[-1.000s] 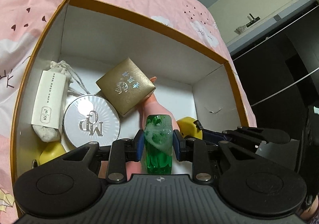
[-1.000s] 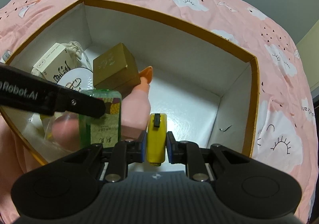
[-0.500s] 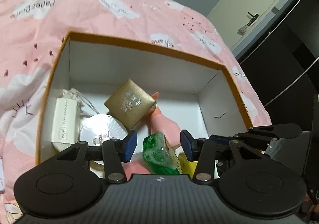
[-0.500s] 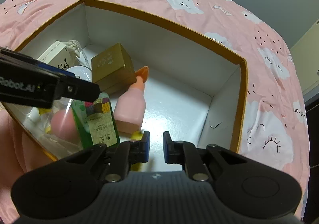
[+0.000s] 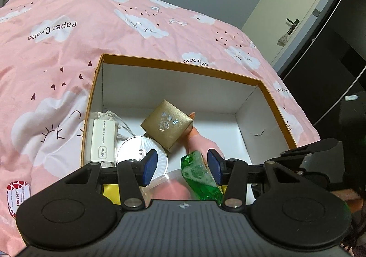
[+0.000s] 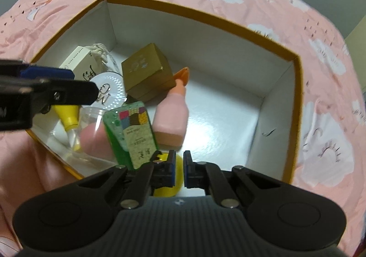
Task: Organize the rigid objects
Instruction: 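Lower the green bottle and tape measure into the box and open both tools, then move both tools back to the remaining items on the bed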
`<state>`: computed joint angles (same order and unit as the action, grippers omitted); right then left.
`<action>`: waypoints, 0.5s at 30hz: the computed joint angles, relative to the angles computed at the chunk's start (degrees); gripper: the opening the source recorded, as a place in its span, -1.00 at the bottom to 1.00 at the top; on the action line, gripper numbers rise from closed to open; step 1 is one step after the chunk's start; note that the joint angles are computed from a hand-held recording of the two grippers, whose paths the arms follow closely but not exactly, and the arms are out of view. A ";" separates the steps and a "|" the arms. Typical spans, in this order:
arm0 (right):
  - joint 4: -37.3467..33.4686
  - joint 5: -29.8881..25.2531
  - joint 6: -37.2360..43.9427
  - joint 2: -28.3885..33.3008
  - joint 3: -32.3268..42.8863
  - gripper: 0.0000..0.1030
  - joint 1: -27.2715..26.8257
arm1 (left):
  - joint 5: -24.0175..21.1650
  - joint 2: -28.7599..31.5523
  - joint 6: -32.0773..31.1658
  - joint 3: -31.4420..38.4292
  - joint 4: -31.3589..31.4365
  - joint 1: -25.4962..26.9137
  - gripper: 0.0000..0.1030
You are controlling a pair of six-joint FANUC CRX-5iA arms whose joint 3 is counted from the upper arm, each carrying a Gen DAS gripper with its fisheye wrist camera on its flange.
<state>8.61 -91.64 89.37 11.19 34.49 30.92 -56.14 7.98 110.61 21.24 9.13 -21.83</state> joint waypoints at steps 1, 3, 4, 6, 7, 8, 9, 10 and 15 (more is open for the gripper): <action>-0.79 -0.82 -0.58 0.42 0.81 -0.93 -0.27 | 0.14 -0.26 0.00 -0.18 -0.22 -0.04 0.14; -1.96 -2.19 -1.69 1.13 2.19 -0.89 -0.78 | 0.49 -0.89 0.27 -0.64 -0.67 -0.10 0.19; -2.00 -2.29 -2.11 1.10 2.28 -0.88 -0.79 | 0.65 -1.20 0.28 -0.90 -0.66 -0.05 0.22; -0.88 -1.01 -2.29 0.09 1.03 -0.82 -0.12 | 1.19 -1.73 0.33 -1.43 -0.67 0.03 0.24; -0.09 -0.33 -2.23 -0.42 0.35 -0.67 0.37 | 1.35 -1.94 0.49 -1.57 -0.88 -0.04 0.25; 0.97 0.63 -2.16 -1.18 -0.64 -0.59 1.08 | 1.33 -2.07 0.80 -1.46 -1.45 -0.24 0.25; 1.79 1.52 -2.03 -1.82 -1.48 -0.46 1.61 | 1.44 -2.26 0.86 -1.43 -2.00 -0.46 0.25; 2.52 2.31 -1.84 -2.25 -2.02 -0.40 2.02 | 1.65 -2.51 0.74 -1.55 -2.37 -0.65 0.26; 7.04 7.80 -2.21 -5.78 -6.54 -0.03 5.03 | 2.10 -4.01 2.50 -1.09 -7.92 -2.50 0.26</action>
